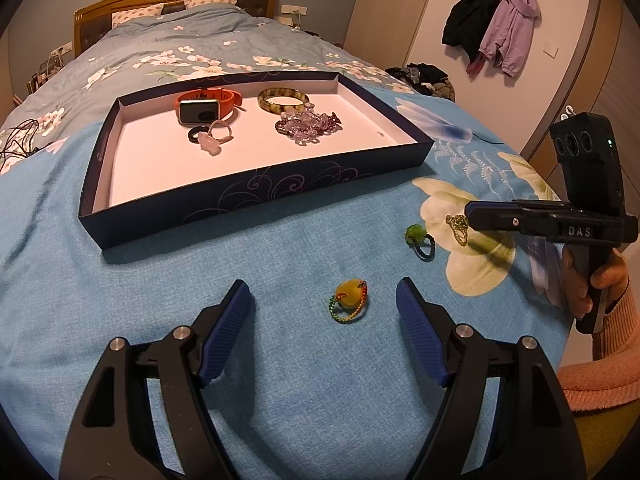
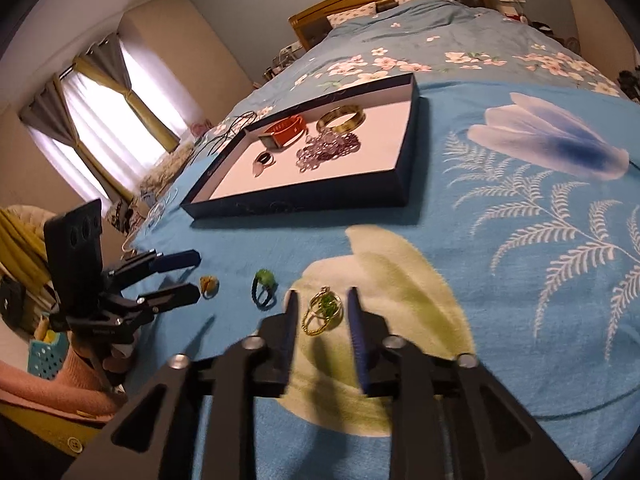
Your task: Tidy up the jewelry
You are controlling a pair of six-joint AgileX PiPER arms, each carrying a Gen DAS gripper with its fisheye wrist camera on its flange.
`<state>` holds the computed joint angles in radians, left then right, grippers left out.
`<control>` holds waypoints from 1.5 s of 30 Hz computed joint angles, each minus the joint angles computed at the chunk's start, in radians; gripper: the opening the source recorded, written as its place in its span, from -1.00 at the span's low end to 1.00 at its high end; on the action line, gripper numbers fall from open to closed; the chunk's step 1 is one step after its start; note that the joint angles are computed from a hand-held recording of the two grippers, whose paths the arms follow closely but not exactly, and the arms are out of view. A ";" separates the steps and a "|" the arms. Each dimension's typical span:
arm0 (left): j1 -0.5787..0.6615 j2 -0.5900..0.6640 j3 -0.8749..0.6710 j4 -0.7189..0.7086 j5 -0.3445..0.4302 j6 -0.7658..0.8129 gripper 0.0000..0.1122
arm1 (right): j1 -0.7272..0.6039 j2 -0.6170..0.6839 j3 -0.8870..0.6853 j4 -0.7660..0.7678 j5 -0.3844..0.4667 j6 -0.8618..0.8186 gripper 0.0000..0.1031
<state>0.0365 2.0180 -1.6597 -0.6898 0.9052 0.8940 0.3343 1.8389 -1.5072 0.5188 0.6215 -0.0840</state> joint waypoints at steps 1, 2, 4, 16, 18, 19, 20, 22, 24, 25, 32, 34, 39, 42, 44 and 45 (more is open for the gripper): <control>0.000 0.002 -0.003 0.001 0.000 -0.001 0.33 | 0.009 -0.004 -0.001 -0.033 -0.004 0.015 -0.45; 0.001 0.002 -0.004 0.001 0.001 -0.001 0.33 | 0.014 -0.006 -0.005 -0.049 -0.001 0.022 -0.45; 0.000 0.002 -0.003 0.001 0.002 -0.001 0.33 | 0.023 -0.003 -0.018 -0.087 0.004 0.045 -0.45; -0.004 -0.001 0.001 0.005 -0.003 0.000 0.33 | 0.111 0.012 -0.053 -0.389 0.043 0.280 -0.53; -0.005 -0.002 0.002 0.006 -0.005 -0.001 0.34 | 0.143 0.023 -0.072 -0.513 0.055 0.370 -0.77; -0.005 -0.002 0.002 0.005 -0.005 -0.001 0.34 | 0.149 0.029 -0.081 -0.521 0.061 0.366 -0.82; -0.005 -0.002 0.002 0.003 -0.005 -0.002 0.34 | 0.156 0.032 -0.089 -0.529 0.068 0.364 -0.97; -0.004 0.000 0.001 0.001 -0.003 -0.003 0.34 | 0.183 0.035 -0.111 -0.632 0.096 0.417 -1.00; -0.004 0.001 -0.001 -0.001 0.000 -0.003 0.34 | 0.222 0.014 -0.114 -0.757 0.097 0.466 -1.00; -0.004 0.001 -0.001 -0.001 0.001 -0.003 0.34 | 0.239 0.007 -0.118 -0.809 0.101 0.488 -1.00; 0.000 0.004 -0.005 -0.007 0.005 -0.001 0.35 | 0.186 0.046 -0.155 -0.651 0.114 0.367 -0.62; 0.000 0.005 -0.007 -0.008 0.008 -0.002 0.35 | 0.172 0.059 -0.159 -0.591 0.112 0.335 -0.62; 0.002 0.005 -0.007 -0.008 0.010 -0.002 0.36 | 0.149 0.075 -0.163 -0.510 0.109 0.297 -0.61; 0.001 0.004 -0.007 -0.009 0.011 -0.002 0.36 | 0.164 0.088 -0.177 -0.546 0.112 0.307 -0.63; -0.001 0.003 -0.006 -0.006 0.010 -0.005 0.37 | 0.211 0.097 -0.209 -0.677 0.147 0.371 -0.82; 0.001 0.004 -0.008 -0.008 0.012 -0.003 0.37 | 0.232 0.097 -0.217 -0.713 0.155 0.371 -0.88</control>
<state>0.0374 2.0220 -1.6673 -0.6979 0.9172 0.8910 0.5664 1.9358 -1.7239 -0.1940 0.7760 0.2868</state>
